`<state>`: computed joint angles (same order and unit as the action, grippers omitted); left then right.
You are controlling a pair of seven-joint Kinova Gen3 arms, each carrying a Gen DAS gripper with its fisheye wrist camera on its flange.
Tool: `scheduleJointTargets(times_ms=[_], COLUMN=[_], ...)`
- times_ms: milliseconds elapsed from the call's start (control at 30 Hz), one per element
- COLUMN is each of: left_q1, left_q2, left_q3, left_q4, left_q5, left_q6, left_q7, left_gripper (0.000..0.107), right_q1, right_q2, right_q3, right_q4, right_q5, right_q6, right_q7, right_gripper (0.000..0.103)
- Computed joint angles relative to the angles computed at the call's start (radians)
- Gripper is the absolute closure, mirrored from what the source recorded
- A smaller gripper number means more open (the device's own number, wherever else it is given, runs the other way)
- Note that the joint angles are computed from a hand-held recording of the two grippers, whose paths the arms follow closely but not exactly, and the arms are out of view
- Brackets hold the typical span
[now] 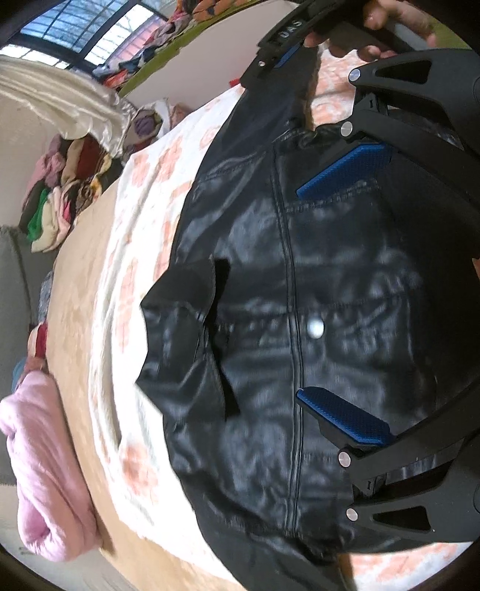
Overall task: Fold large clothes
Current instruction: 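Move the right gripper to the sleeve cuff nearest it and grasp it, then lift the sleeve with the right gripper and fold it across the jacket body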
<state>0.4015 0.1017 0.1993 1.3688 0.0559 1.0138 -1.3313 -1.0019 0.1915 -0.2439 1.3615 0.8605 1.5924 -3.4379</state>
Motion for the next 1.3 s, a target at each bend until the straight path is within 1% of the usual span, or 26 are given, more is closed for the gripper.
scheduleJointTargets(times_ms=[133,267,500,567,667,900,967,1033,1100,1133,1167,1233,1300], left_q1=[0.037,0.08,0.138,0.152,0.162,0.222,0.241,0.244,0.248,0.251,0.257,0.27,0.281], left_q2=[0.038,0.079,0.147,0.168,0.193,0.267,0.283,0.291,0.308,0.319,0.33,0.348,0.359], left_q3=[0.015,0.021,0.015,0.012,0.013,0.009,0.004,0.005,0.008,0.01,0.009,0.002,-0.005], left_q4=[-0.026,-0.065,-0.135,-0.158,-0.181,-0.257,-0.27,-0.265,-0.276,-0.284,-0.294,-0.304,-0.298], left_q5=[-0.035,-0.065,-0.083,-0.086,-0.066,-0.086,-0.097,-0.09,-0.083,-0.079,-0.079,-0.082,-0.089], left_q6=[0.005,0.02,0.047,0.056,0.05,0.074,0.078,0.061,0.066,0.074,0.087,0.096,0.085], left_q7=[0.008,0.019,0.037,0.041,0.036,0.008,0.002,-0.019,-0.04,-0.052,-0.058,-0.062,-0.066], left_gripper=[0.013,0.013,0.013,0.013,0.013,0.013,0.013,0.013,0.018,0.027,0.032,0.035,0.035], right_q1=[0.013,0.043,0.098,0.118,0.153,0.228,0.254,0.281,0.31,0.324,0.341,0.37,0.4], right_q2=[-0.027,-0.059,-0.11,-0.133,-0.139,-0.202,-0.218,-0.241,-0.276,-0.296,-0.319,-0.353,-0.372], right_q3=[0.002,-0.013,-0.044,-0.053,-0.06,-0.082,-0.083,-0.086,-0.094,-0.1,-0.106,-0.126,-0.15], right_q4=[0.052,0.102,0.18,0.211,0.225,0.329,0.357,0.394,0.442,0.466,0.495,0.541,0.577], right_q5=[-0.008,-0.026,-0.066,-0.087,-0.139,-0.24,-0.271,-0.298,-0.318,-0.322,-0.324,-0.315,-0.29], right_q6=[0.011,0.015,0.057,0.067,0.114,0.111,0.094,0.059,0.009,-0.019,-0.059,-0.111,-0.137], right_q7=[-0.059,-0.113,-0.219,-0.268,-0.3,-0.471,-0.507,-0.554,-0.608,-0.629,-0.652,-0.707,-0.753], right_gripper=[0.004,0.004,0.004,0.004,0.004,0.004,0.004,0.004,0.004,0.004,0.004,0.004,0.004])
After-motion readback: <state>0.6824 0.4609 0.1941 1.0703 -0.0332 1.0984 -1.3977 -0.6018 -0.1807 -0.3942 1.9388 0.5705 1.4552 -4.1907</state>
